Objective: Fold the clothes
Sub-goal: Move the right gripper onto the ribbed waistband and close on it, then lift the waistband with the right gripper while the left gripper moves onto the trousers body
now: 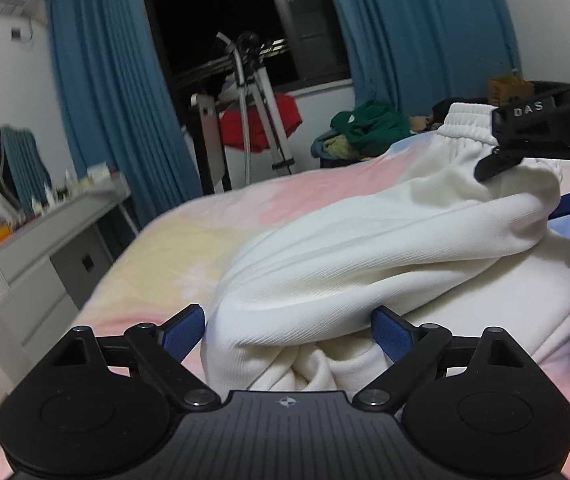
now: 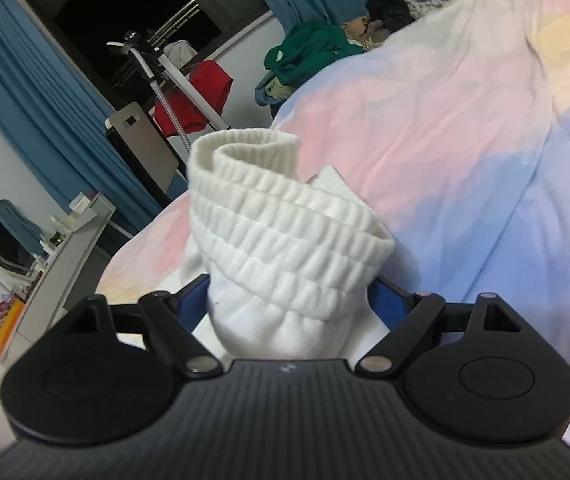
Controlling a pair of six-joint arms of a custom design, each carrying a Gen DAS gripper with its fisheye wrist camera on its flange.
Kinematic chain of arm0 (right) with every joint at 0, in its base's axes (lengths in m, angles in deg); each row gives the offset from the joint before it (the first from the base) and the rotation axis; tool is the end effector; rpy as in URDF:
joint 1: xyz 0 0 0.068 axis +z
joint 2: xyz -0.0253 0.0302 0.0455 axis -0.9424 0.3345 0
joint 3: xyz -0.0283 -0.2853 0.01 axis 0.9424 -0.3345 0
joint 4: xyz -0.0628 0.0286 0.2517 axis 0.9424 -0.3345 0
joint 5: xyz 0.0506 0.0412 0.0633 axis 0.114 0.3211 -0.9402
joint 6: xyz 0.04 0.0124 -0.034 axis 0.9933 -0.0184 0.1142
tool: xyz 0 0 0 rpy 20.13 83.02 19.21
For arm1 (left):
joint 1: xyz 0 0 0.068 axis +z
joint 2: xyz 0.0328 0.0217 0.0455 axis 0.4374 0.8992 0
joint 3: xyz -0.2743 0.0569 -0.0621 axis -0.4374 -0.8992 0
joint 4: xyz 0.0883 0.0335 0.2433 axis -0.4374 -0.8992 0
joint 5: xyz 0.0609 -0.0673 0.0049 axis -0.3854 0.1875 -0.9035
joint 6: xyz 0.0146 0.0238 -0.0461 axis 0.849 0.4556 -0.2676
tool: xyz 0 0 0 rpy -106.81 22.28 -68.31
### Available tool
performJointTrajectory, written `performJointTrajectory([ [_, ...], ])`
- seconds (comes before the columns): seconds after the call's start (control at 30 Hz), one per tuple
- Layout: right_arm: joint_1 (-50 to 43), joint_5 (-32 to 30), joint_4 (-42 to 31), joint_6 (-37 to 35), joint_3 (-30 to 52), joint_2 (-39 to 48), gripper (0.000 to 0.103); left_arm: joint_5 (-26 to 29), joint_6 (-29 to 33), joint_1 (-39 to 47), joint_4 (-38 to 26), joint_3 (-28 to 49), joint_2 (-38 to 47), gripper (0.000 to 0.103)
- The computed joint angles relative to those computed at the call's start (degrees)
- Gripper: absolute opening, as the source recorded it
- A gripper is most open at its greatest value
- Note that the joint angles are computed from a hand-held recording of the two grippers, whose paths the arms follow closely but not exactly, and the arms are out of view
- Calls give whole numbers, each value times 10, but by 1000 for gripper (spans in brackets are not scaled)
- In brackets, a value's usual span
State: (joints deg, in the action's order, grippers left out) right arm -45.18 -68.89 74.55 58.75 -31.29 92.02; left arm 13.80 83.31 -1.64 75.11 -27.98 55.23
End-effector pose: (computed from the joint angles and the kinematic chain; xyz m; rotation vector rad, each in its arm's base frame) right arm 0.3104 0.1456 0.1953 0.3350 2.1225 0.6823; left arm 0.1417 -0.0497 0.2093 0.0537 2.0419 0.3652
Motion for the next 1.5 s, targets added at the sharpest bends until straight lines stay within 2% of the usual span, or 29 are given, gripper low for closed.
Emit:
performJointTrajectory([
  [0.03, 2, 7, 3, -1, -2, -2, 81, 4, -1, 3, -10, 2, -4, 93],
  [0.1, 4, 19, 14, -3, -11, -9, 67, 17, -5, 21, -19, 0, -19, 93],
  [0.2, 3, 22, 40, -10, -29, -27, 49, 70, -55, 76, -54, 11, -26, 92],
  [0.23, 2, 20, 55, -13, -36, -31, 47, 94, -71, 107, -68, 15, -30, 91],
  [0.27, 4, 19, 67, -18, -43, -39, 42, 119, -85, 140, -80, 20, -34, 88],
  [0.3, 7, 19, 78, -23, -49, -46, 38, 146, -91, 180, -89, 22, -47, 81],
  [0.33, 9, 18, 87, -28, -55, -55, 37, 179, -96, 224, -97, 24, -59, 82],
  [0.47, 20, 6, 100, -32, -80, -104, 34, 455, -100, 488, -152, 41, -103, 82],
  [0.57, 39, 26, 58, -31, -95, -145, 35, 541, -54, 579, -197, 50, -120, 81],
  [0.6, 38, 28, 36, -14, -98, -152, 35, 561, -41, 603, -212, 54, -123, 81],
  [0.7, 16, 7, -13, 58, -112, -147, 37, 539, -24, 577, -222, 56, -116, 81],
  [0.73, 5, -9, -11, 78, -118, -137, 37, 530, -20, 568, -225, 56, -114, 81],
  [0.8, -17, -45, -1, 114, -129, -115, 38, 555, -7, 590, -234, 56, -110, 81],
  [0.83, -20, -51, -2, 115, -128, -115, 38, 571, 1, 605, -237, 58, -106, 80],
  [0.9, -24, -59, -7, 112, -125, -120, 41, 565, 13, 595, -234, 60, -111, 74],
  [0.97, -6, -33, -34, 72, -112, -129, 44, 556, 15, 583, -248, 63, -125, 73],
  [1.03, 9, -3, -65, 31, -94, -131, 53, 551, 17, 581, -262, 68, -132, 73],
  [1.1, 13, 15, -88, 17, -82, -125, 74, 549, 16, 577, -276, 79, -132, 72],
  [1.17, 10, 22, -98, 15, -75, -115, 83, 546, 18, 569, -290, 93, -130, 71],
  [1.2, 0, 7, -83, 28, -81, -108, 85, 543, 12, 560, -273, 101, -106, 73],
  [1.27, -21, -40, -60, 47, -85, -85, 84, 582, 33, 593, -293, 124, -94, 75],
  [1.33, -33, -68, -43, 61, -82, -60, 89, 627, 68, 636, -324, 150, -84, 78],
  [1.4, -41, -101, -17, 76, -79, -35, 93, 685, 111, 691, -354, 170, -82, 89],
  [1.5, -48, -132, -4, 76, -67, -6, 95, 815, 173, 796, -393, 194, -62, 97],
])
